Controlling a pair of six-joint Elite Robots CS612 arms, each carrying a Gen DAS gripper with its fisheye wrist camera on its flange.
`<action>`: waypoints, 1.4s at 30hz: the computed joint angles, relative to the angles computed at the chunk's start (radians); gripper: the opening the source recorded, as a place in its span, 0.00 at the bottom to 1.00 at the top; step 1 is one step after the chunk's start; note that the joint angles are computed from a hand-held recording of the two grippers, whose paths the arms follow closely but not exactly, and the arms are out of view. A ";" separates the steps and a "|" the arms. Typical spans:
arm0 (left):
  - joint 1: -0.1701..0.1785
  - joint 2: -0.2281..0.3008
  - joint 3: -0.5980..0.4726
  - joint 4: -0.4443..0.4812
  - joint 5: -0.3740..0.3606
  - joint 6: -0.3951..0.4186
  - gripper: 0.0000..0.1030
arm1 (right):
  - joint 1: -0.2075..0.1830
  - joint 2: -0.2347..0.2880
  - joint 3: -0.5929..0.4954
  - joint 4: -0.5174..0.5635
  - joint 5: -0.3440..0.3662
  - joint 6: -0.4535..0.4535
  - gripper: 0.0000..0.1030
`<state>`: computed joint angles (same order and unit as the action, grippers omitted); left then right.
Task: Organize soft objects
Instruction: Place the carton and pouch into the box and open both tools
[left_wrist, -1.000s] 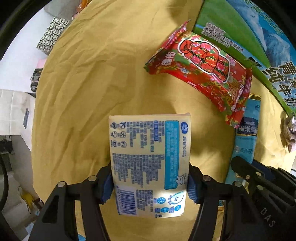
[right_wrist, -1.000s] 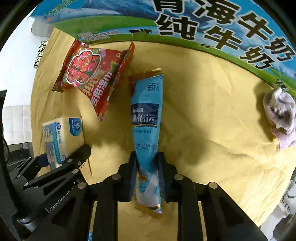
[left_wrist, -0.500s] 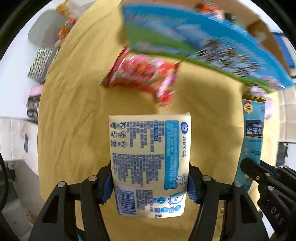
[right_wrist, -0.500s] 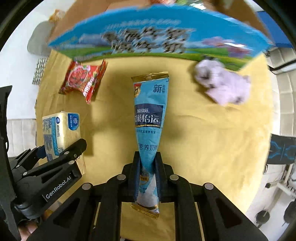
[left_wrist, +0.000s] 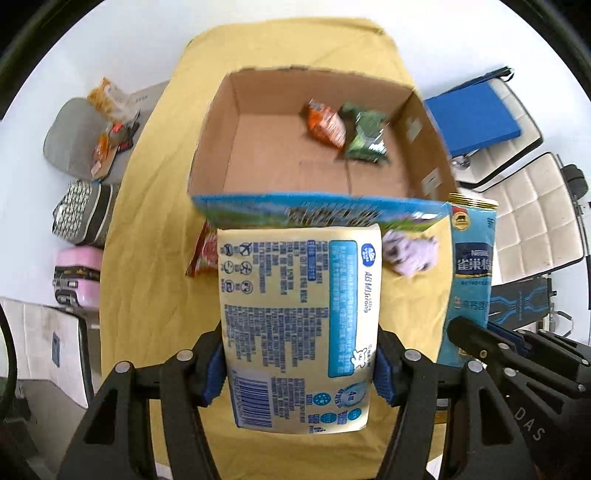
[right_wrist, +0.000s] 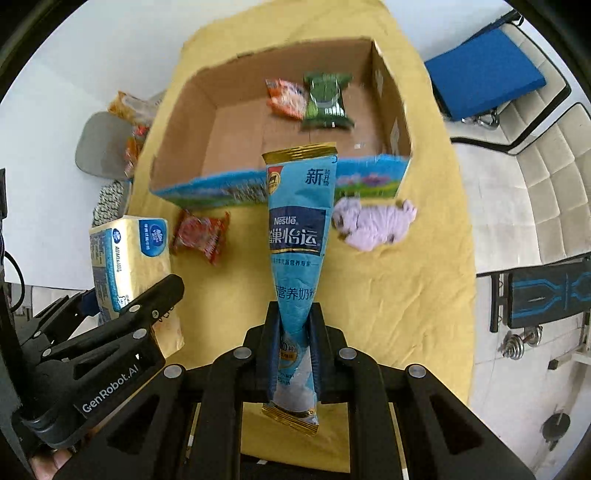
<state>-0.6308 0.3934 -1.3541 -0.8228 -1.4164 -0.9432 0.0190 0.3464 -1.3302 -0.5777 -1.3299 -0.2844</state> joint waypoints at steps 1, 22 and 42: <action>0.000 0.003 -0.010 -0.002 0.002 0.003 0.59 | -0.003 -0.007 0.005 -0.005 0.008 0.001 0.14; 0.138 -0.080 0.242 -0.259 -0.063 0.119 0.59 | 0.011 -0.138 0.398 -0.425 -0.022 0.103 0.14; 0.239 -0.164 0.676 -0.442 -0.205 0.203 0.59 | 0.060 -0.397 1.205 -0.845 -0.194 0.134 0.15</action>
<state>-0.3920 0.2296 -0.6781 -1.2651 -1.6211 -0.7399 0.0792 -0.0505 -0.1252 -1.4225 -1.5239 -0.1502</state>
